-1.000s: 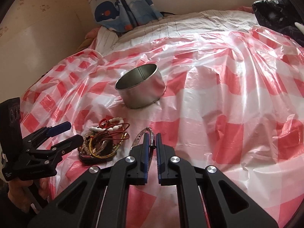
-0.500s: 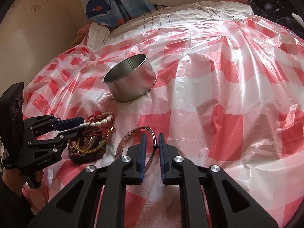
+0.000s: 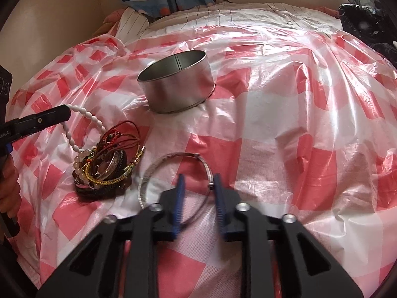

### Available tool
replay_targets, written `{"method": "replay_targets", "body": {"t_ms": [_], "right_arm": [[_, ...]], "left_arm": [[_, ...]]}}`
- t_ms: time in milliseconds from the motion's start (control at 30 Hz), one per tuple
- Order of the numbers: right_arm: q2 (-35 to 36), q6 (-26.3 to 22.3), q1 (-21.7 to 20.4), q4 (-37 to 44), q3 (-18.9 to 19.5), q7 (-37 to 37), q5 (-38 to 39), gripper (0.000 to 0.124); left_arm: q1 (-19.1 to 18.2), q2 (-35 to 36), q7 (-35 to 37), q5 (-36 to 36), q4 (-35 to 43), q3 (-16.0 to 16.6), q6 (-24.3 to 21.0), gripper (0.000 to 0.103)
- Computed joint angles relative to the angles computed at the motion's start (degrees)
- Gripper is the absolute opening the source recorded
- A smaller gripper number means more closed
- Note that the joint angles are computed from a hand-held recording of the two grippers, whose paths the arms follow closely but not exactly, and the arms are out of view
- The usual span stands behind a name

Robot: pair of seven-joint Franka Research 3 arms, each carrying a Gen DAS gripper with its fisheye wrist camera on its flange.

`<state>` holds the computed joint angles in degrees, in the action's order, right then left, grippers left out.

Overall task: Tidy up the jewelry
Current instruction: 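Carry the pearl necklace into the tin with the left gripper while the right drops the hoop in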

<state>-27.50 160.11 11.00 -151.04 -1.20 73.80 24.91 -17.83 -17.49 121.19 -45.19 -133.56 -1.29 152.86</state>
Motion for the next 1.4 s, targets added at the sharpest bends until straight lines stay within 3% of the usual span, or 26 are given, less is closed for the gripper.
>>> {"method": "replay_targets", "body": {"t_ms": [233,467,700,933,1167,1400], "right_arm": [[-2.25,5.26,7.2,-1.19,-5.84,-7.14,10.61,0.007],[-3.87,10.34,11.91,-1.57,-8.82,-12.7,18.04,0.008],[-5.62,13.48,16.19,-1.87,-11.87,-17.63,22.72,0.008],[-7.31,16.31,22.41,-1.11,-16.59,-22.77,27.61,0.008],[-6.71,17.1,28.51,3.09,-22.14,-28.05,31.9,0.008],[-3.17,15.15,28.03,8.07,-23.22,-32.9,37.82,0.008]], "left_arm": [[1.6,0.36,-4.94,4.62,-0.08,-1.13,0.03,0.006],[2.33,1.52,-7.38,8.35,0.77,-1.37,-2.7,0.006],[0.04,0.41,-1.54,-1.31,0.62,0.73,-1.41,0.006],[-0.32,-0.72,0.0,-3.11,1.77,0.22,-0.81,0.006],[-0.47,3.37,1.02,-4.34,8.76,-0.75,-2.4,0.006],[1.6,12.89,0.83,-5.06,19.59,-5.25,-2.75,0.006]]}}
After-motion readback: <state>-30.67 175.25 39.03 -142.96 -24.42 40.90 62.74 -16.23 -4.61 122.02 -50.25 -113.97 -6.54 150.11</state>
